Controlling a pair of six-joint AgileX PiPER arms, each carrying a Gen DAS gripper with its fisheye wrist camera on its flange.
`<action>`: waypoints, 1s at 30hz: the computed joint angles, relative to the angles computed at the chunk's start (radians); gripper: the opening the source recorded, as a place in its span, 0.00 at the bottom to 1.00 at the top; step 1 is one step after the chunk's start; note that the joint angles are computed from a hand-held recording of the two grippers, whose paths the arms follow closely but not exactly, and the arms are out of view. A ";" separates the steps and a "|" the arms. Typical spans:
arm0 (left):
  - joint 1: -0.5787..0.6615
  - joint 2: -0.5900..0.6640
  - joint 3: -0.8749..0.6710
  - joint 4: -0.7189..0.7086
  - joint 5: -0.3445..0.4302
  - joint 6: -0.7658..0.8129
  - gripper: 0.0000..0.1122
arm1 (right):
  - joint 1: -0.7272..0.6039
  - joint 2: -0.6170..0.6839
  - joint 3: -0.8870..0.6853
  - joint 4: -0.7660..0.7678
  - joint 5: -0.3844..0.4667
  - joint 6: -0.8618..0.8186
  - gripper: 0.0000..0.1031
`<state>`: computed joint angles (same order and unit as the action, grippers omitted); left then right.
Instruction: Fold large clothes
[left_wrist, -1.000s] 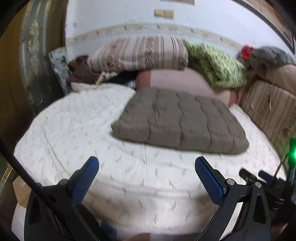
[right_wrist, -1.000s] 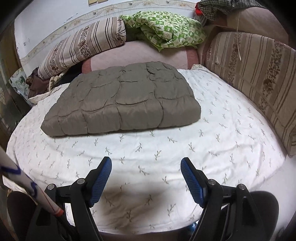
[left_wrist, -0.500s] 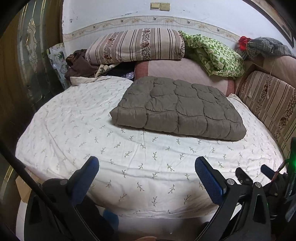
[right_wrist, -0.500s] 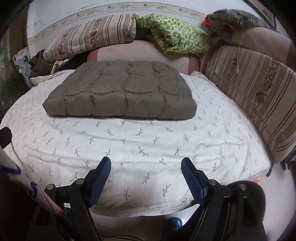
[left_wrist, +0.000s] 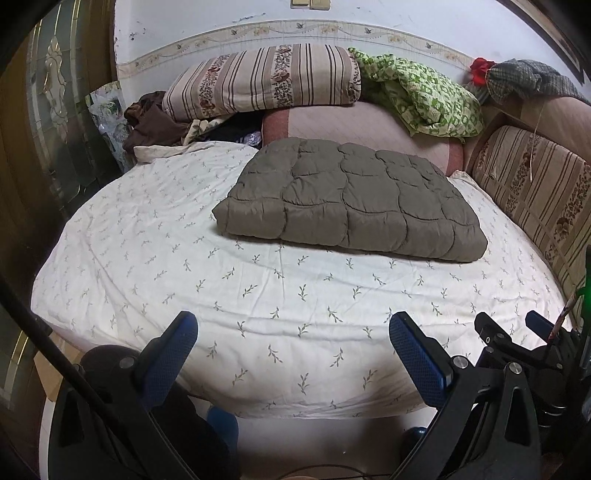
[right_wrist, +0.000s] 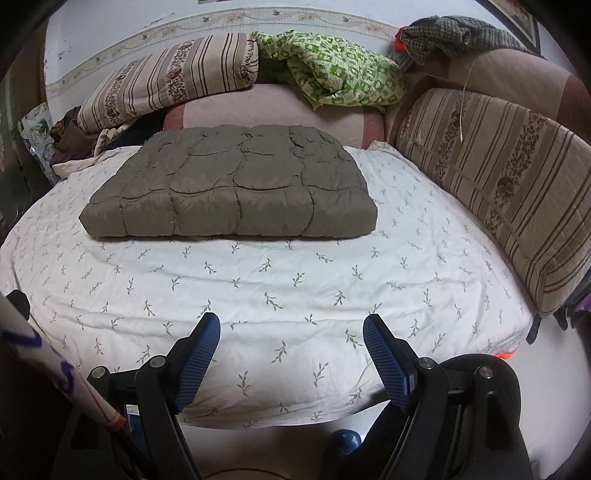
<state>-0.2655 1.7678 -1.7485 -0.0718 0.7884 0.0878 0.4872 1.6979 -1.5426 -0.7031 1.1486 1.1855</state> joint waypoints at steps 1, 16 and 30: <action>0.001 0.003 -0.004 0.000 0.005 -0.001 0.92 | -0.001 0.000 0.000 0.001 -0.002 -0.001 0.81; -0.007 0.066 -0.070 0.001 0.068 0.000 0.92 | -0.025 0.028 -0.015 0.024 -0.010 -0.017 0.84; -0.002 0.125 -0.123 -0.005 0.104 0.011 0.92 | -0.047 0.067 -0.031 0.055 -0.023 -0.040 0.85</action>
<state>-0.2675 1.8929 -1.8711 -0.0771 0.8923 0.0992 0.4399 1.7645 -1.5732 -0.6483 1.1259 1.1459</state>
